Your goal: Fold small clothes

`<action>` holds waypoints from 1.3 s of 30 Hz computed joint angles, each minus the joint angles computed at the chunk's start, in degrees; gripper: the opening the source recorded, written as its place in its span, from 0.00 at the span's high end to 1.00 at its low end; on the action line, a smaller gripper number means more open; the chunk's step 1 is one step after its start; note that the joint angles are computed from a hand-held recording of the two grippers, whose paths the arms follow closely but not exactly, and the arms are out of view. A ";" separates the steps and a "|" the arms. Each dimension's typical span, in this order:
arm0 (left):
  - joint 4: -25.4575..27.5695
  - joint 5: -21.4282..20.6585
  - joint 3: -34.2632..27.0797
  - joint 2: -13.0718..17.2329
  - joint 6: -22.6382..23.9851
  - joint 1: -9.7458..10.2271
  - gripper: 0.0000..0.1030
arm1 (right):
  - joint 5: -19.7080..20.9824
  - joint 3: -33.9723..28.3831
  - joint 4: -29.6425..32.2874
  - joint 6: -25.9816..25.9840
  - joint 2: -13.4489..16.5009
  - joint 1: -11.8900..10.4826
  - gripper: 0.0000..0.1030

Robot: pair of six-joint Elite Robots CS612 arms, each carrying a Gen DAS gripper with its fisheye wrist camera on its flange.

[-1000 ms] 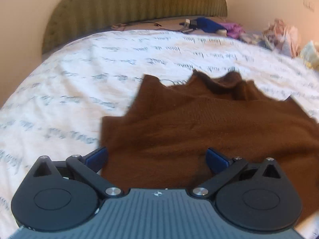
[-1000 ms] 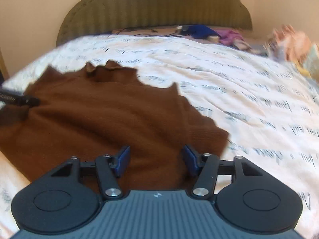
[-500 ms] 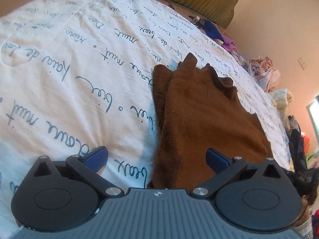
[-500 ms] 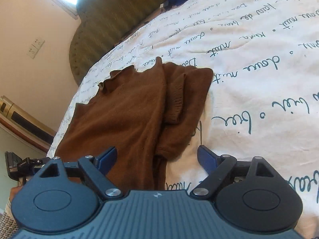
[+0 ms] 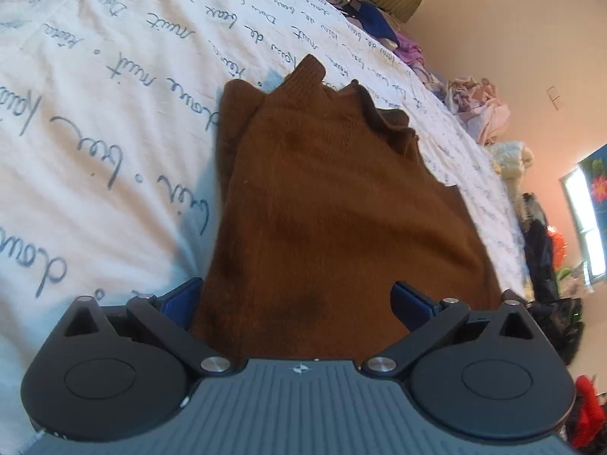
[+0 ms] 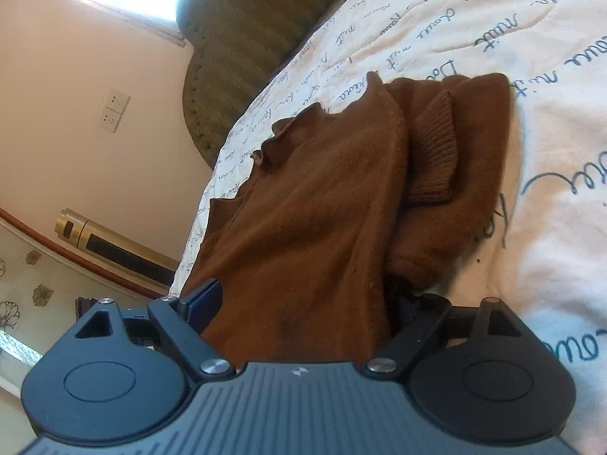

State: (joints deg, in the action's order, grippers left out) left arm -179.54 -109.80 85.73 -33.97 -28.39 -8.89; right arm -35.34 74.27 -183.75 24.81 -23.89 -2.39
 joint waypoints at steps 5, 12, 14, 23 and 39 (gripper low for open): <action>3.67 12.44 0.21 -1.46 4.13 -3.24 0.35 | -3.68 -0.71 -4.02 2.27 0.62 1.32 0.14; 3.19 21.71 0.14 -1.62 8.99 -5.87 0.89 | -13.41 0.21 3.05 -6.47 -1.80 4.15 0.89; 2.65 21.86 0.74 -2.07 9.77 -6.07 0.90 | -16.35 1.33 3.16 -8.66 -2.88 4.61 0.90; 3.67 4.28 -0.16 -4.00 2.88 -1.59 0.91 | -17.92 5.40 3.28 -15.31 -8.52 4.59 0.93; -3.78 -2.33 12.86 -7.80 1.29 -1.37 0.91 | -11.19 20.46 0.29 -19.32 -14.28 0.92 0.93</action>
State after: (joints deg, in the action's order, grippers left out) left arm -183.33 -112.13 98.59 -41.78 -27.10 -10.27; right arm -46.53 94.73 -183.46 5.49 -38.17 -1.47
